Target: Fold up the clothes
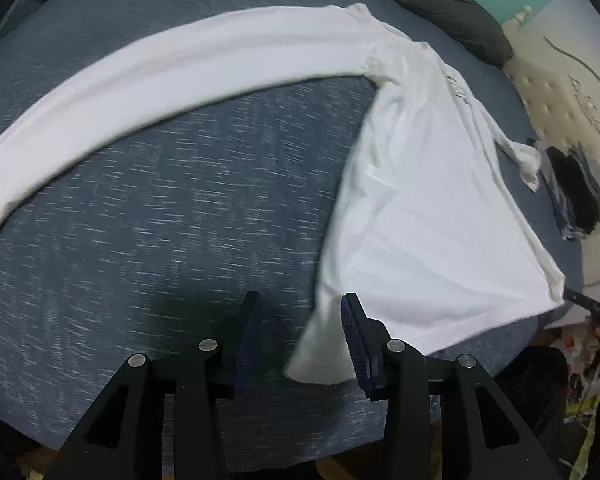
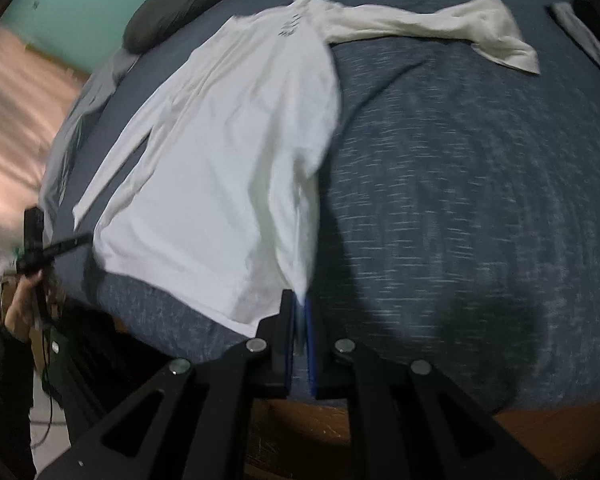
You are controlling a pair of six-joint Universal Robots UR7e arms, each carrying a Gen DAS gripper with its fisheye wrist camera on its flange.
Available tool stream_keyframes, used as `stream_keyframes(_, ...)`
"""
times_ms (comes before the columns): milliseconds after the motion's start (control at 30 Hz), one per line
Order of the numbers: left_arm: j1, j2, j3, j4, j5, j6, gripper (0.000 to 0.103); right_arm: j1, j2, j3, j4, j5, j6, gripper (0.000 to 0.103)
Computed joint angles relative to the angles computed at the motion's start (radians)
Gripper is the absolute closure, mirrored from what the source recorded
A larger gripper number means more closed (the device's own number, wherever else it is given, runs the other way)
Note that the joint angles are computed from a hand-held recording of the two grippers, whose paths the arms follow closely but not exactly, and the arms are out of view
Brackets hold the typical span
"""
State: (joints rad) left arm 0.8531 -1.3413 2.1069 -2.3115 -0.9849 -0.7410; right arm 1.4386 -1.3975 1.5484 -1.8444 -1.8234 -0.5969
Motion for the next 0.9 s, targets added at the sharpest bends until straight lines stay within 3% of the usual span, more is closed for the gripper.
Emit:
stream_keyframes(267,-0.011,0.052,-0.023,0.023,-0.016,0.043,0.063,-0.019,-0.006,-0.001,-0.005,0.027,0.020,0.099)
stream_keyframes(300,-0.013,0.058,-0.026,0.031,-0.014,0.047,0.070,-0.021,-0.006,-0.003,-0.005,0.032,0.021,0.099)
stream_keyframes(333,-0.013,0.062,-0.030,0.037,-0.016,0.053,0.095,-0.023,-0.006,-0.005,-0.004,0.038,0.021,0.099)
stream_keyframes(367,-0.013,0.066,-0.034,0.043,-0.017,0.059,0.099,-0.024,-0.006,-0.008,-0.004,0.042,0.022,0.099)
stream_keyframes(633,-0.075,0.008,-0.052,0.102,0.019,0.040,0.099,-0.017,-0.011,-0.064,0.012,0.074,0.012,0.099)
stream_keyframes(900,-0.159,-0.038,-0.041,0.113,0.011,-0.018,0.099,-0.043,-0.018,-0.149,0.028,0.101,0.006,0.099)
